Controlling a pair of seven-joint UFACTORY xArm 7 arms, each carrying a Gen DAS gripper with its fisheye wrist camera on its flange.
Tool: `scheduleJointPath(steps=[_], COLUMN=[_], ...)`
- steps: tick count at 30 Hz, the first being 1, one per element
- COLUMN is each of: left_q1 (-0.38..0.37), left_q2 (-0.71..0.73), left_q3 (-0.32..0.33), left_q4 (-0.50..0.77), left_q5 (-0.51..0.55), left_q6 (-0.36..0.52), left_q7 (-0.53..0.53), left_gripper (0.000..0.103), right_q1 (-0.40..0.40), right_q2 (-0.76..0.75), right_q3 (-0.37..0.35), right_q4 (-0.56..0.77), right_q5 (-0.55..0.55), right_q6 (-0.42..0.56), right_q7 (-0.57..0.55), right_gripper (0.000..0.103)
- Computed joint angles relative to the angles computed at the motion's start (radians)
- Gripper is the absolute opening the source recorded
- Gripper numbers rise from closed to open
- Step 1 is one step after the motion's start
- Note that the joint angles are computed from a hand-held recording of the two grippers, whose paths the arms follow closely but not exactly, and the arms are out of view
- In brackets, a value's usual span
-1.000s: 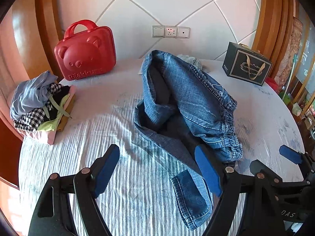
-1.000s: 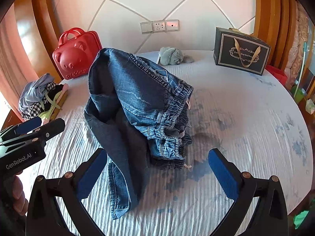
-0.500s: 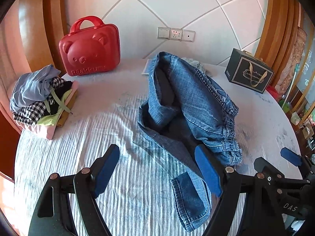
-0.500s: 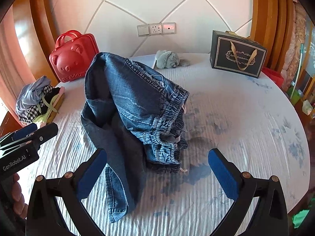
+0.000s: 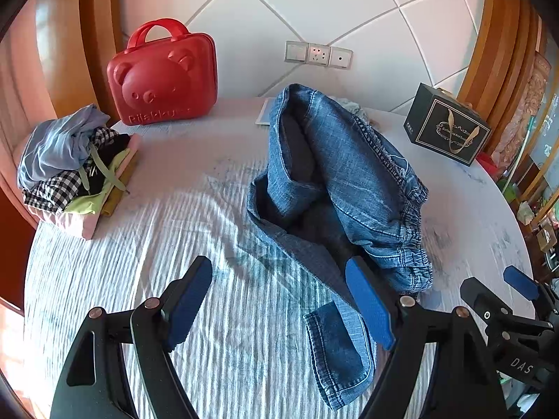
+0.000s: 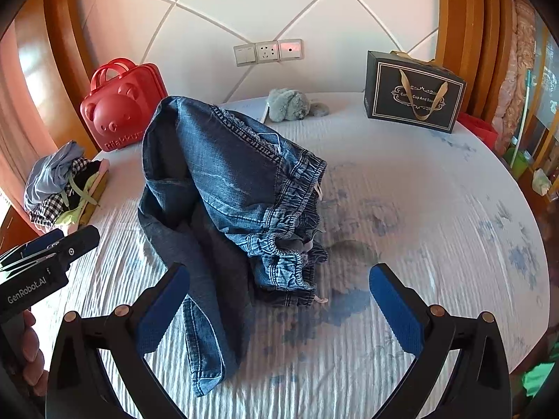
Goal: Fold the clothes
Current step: 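Move both grippers open toward the crumpled blue jeans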
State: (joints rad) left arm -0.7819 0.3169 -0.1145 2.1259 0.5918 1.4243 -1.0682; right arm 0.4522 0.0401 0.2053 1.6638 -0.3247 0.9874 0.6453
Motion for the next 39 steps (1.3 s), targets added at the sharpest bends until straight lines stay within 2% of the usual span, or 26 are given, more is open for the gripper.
scheduleJointPath(steps=[13,30,35,39], left_q1=[0.004,0.043,0.074,0.099], left_q2=[0.011,-0.002,-0.022,-0.031], left_q3=[0.006,-0.002,-0.010,-0.012], left_q4=[0.017,-0.023,-0.071,-0.111], left_q5=[-0.020,-0.068,-0.108,-0.120], left_q6=[0.016,-0.015,-0.068,-0.097], left_q7=[0.016,0.012,0.022,0.025], left_gripper=[0.080,0.080,0.080,0.080], right_q1=[-0.003,0.002,-0.002,-0.027], right_q2=[0.004,0.030,0.038,0.035], right_q3=[-0.003,-0.011,-0.018,-0.030], right_q4=[0.003,0.030,0.031,0.004], right_q5=[0.023,0.021,0.033,0.103], right_q6=[-0.001,0.021,0.013,-0.027], right_q7=[-0.010,-0.013,-0.013,-0.051], right_gripper=[0.103,0.103,0.103,0.103])
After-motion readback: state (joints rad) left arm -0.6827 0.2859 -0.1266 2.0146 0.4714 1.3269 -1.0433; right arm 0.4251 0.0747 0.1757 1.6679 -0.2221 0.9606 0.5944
